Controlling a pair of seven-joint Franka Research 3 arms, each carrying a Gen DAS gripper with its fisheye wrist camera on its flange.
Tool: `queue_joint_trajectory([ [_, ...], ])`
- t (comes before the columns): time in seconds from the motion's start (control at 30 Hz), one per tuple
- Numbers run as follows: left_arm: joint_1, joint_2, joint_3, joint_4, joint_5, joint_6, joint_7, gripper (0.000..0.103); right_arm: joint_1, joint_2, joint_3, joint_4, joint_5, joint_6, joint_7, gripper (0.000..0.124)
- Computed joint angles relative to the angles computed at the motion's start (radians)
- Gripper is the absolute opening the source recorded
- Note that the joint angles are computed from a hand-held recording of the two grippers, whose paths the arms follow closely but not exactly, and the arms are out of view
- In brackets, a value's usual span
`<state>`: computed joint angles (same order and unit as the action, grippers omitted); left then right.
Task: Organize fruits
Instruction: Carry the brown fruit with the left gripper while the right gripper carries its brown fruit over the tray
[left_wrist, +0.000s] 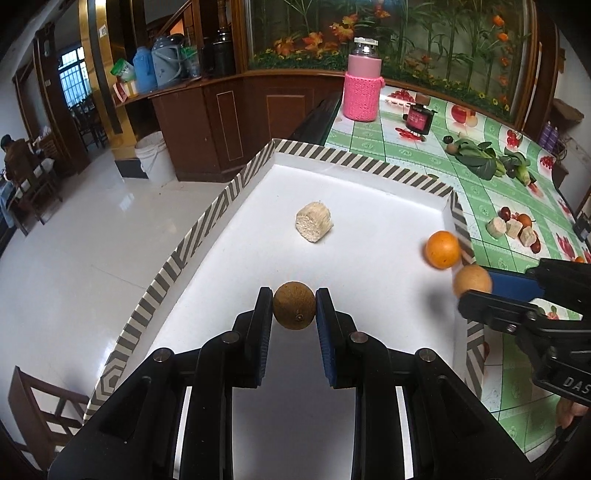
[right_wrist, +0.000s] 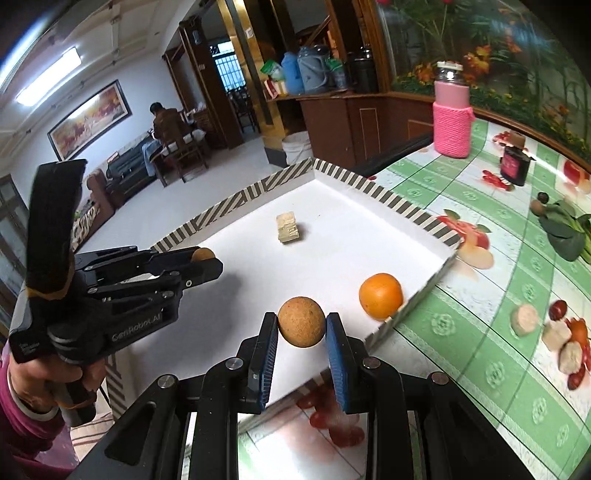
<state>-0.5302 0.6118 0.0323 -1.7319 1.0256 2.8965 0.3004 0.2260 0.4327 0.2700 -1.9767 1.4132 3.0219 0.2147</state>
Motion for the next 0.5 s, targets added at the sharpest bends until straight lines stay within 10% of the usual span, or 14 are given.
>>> queue_joint_trajectory([
  [0.5, 0.008, 0.015, -0.01, 0.021, -0.047, -0.021, 0.056, 0.023, 0.008, 0.076, 0.004, 0.04, -0.377, 0.005, 0.29, 0.026],
])
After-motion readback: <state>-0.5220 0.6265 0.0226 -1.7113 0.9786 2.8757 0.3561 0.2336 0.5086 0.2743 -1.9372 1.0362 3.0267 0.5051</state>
